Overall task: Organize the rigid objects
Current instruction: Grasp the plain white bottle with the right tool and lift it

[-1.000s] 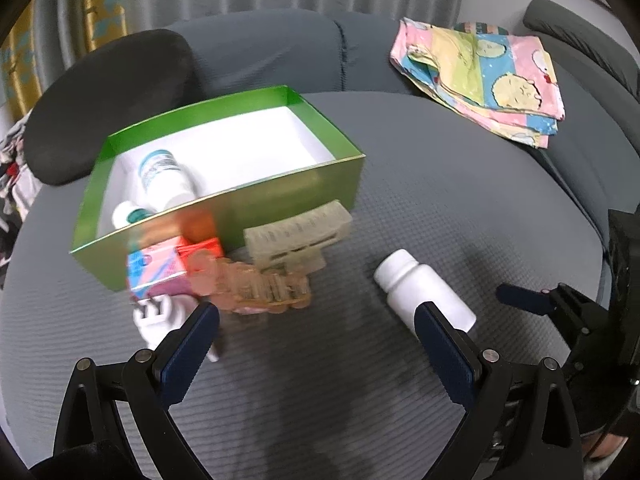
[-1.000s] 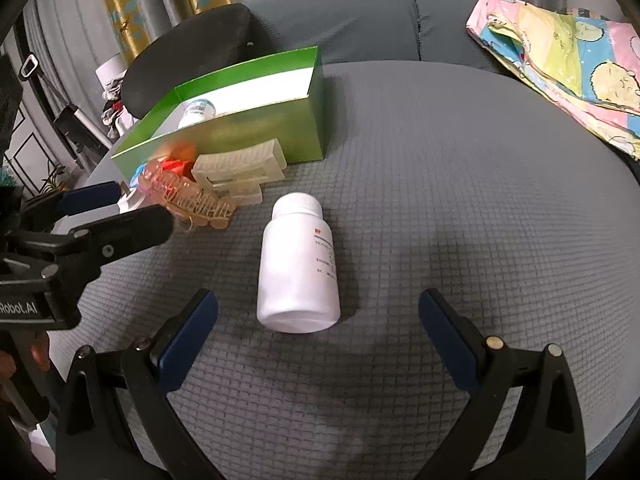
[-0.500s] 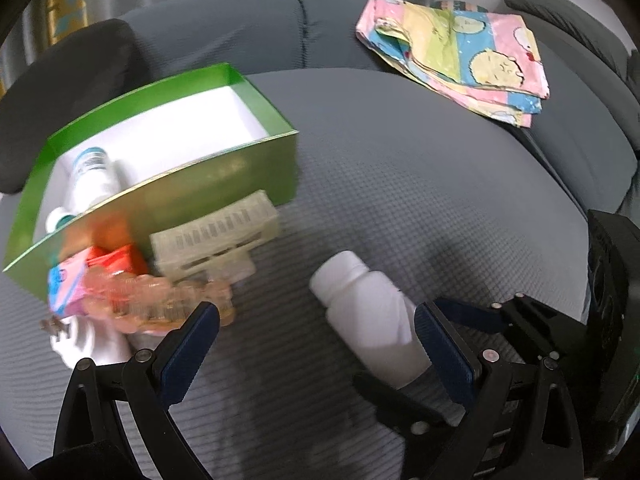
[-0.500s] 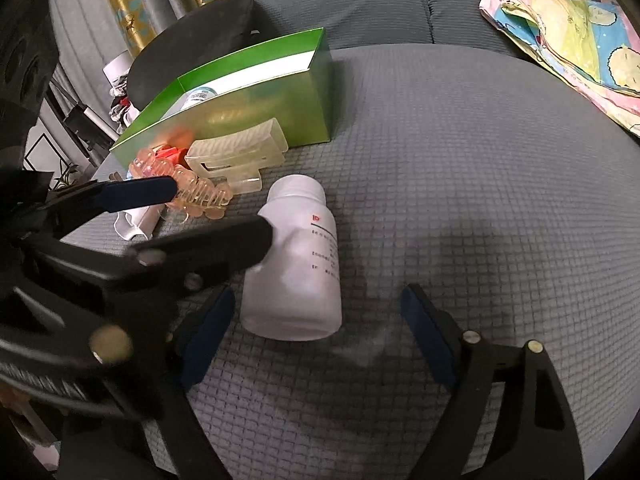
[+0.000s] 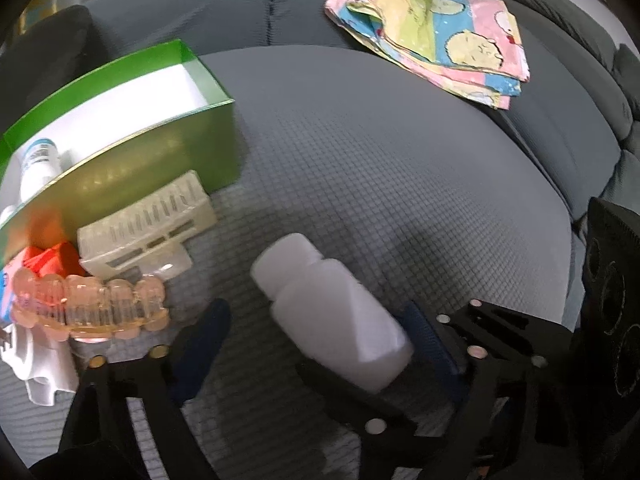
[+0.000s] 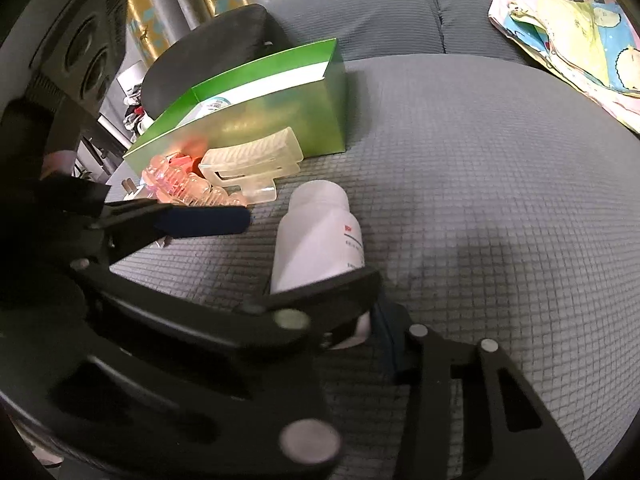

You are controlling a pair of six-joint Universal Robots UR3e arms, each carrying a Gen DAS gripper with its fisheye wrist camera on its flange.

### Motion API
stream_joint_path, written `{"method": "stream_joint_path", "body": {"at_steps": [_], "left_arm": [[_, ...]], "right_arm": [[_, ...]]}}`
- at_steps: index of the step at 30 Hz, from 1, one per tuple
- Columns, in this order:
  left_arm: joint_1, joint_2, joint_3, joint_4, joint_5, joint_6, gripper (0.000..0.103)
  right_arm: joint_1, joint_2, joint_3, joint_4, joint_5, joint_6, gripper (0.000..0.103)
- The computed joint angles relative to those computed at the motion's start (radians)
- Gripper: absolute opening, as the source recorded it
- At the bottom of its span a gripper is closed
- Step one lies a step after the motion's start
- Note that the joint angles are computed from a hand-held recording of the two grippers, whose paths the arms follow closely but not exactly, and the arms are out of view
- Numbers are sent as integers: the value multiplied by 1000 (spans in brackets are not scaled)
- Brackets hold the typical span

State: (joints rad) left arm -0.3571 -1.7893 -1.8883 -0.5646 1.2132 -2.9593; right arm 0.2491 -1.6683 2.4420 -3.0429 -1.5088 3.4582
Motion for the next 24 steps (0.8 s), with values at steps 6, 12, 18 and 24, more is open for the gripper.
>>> {"method": "stream_joint_path", "body": {"at_steps": [6, 12, 18, 24], "left_arm": [[2, 16, -4, -7, -19, 16, 70], [17, 70, -33, 11, -26, 32, 70], [55, 152, -48, 26, -33, 56, 70], [114, 175, 16, 13, -43, 78, 70]], "right_arm": [[-3, -5, 23, -32, 12, 12, 45], [38, -17, 13, -40, -28, 39, 45], [81, -32, -72, 10, -70, 41, 45], [93, 9, -201, 37, -75, 13, 45]]}}
